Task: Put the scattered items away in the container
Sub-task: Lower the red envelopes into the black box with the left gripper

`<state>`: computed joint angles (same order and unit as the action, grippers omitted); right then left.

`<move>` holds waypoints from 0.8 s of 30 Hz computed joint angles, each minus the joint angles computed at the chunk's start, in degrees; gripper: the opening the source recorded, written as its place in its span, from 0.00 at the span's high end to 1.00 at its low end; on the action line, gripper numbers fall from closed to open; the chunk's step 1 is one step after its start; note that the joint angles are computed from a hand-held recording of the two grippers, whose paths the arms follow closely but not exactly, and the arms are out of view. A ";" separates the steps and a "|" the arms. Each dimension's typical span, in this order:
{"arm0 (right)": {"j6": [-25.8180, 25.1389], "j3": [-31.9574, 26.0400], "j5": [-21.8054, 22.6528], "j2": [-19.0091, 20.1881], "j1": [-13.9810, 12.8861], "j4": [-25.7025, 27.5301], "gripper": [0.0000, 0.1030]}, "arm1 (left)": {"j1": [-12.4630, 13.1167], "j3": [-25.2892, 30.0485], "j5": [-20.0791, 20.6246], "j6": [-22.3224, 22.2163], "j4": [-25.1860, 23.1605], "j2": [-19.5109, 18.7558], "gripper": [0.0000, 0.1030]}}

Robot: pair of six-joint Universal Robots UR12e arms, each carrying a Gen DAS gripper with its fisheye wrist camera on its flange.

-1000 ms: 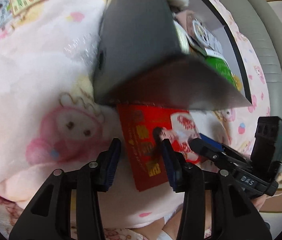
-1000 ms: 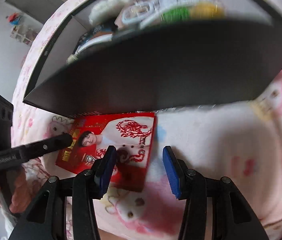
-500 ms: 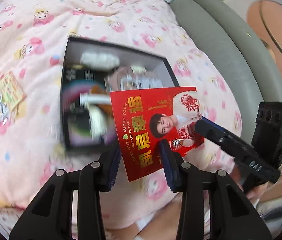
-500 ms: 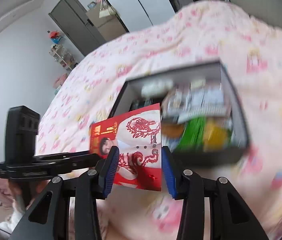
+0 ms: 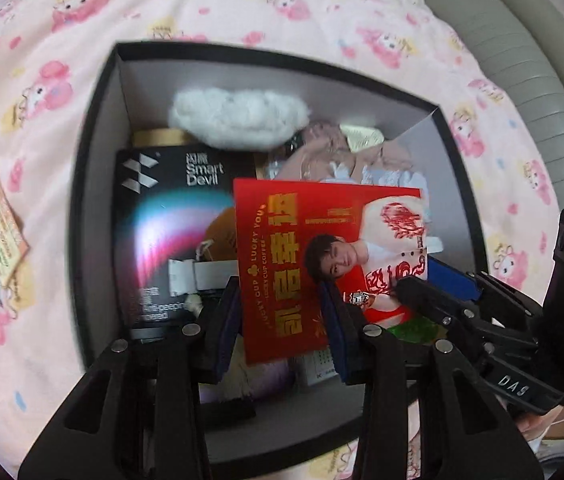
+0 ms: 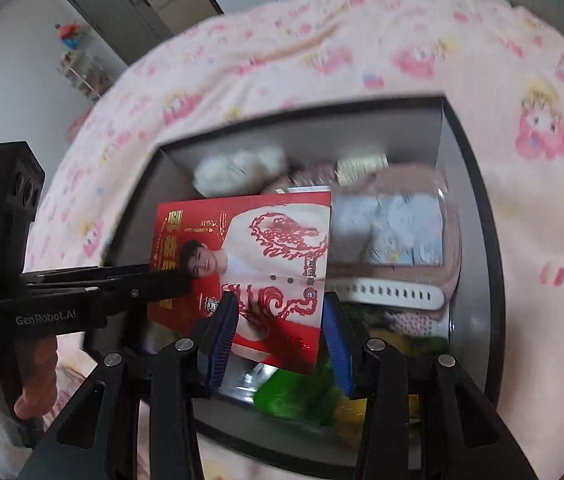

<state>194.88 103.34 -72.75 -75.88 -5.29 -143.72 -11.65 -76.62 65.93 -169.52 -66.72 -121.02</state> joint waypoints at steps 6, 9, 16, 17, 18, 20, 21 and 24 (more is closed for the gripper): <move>1.83 1.59 1.09 -1.45 -0.86 -3.38 0.62 | -0.30 -1.66 3.12 -2.20 3.59 1.31 0.63; 2.14 2.82 -3.48 -2.53 -0.26 -8.43 0.62 | -0.39 -3.40 4.87 -2.70 7.33 2.56 0.63; 0.64 1.70 -2.92 -1.28 0.05 -4.84 0.62 | -1.04 -4.66 10.26 -7.01 10.71 3.29 0.63; 0.50 1.63 -3.43 -1.30 0.18 -4.51 0.62 | -0.97 -5.09 10.08 -6.77 11.06 3.70 0.63; 0.44 1.59 -4.26 -1.40 0.34 -4.48 0.62 | -0.99 -5.47 9.73 -5.89 10.99 4.12 0.63; 0.40 1.71 -5.87 -1.75 0.54 -5.09 0.62 | -0.99 -5.01 7.39 -1.34 6.86 4.45 0.61; 0.48 1.76 -6.73 -1.88 0.65 -5.42 0.62 | -0.96 -4.58 5.96 0.81 4.05 4.50 0.61; 0.34 1.30 -8.64 -1.56 0.89 -4.62 0.62 | -1.44 -4.25 4.12 3.44 1.19 4.35 0.61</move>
<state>195.22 104.64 -81.39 -77.45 -4.40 -148.34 -13.10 -80.87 70.04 -166.08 -65.53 -116.67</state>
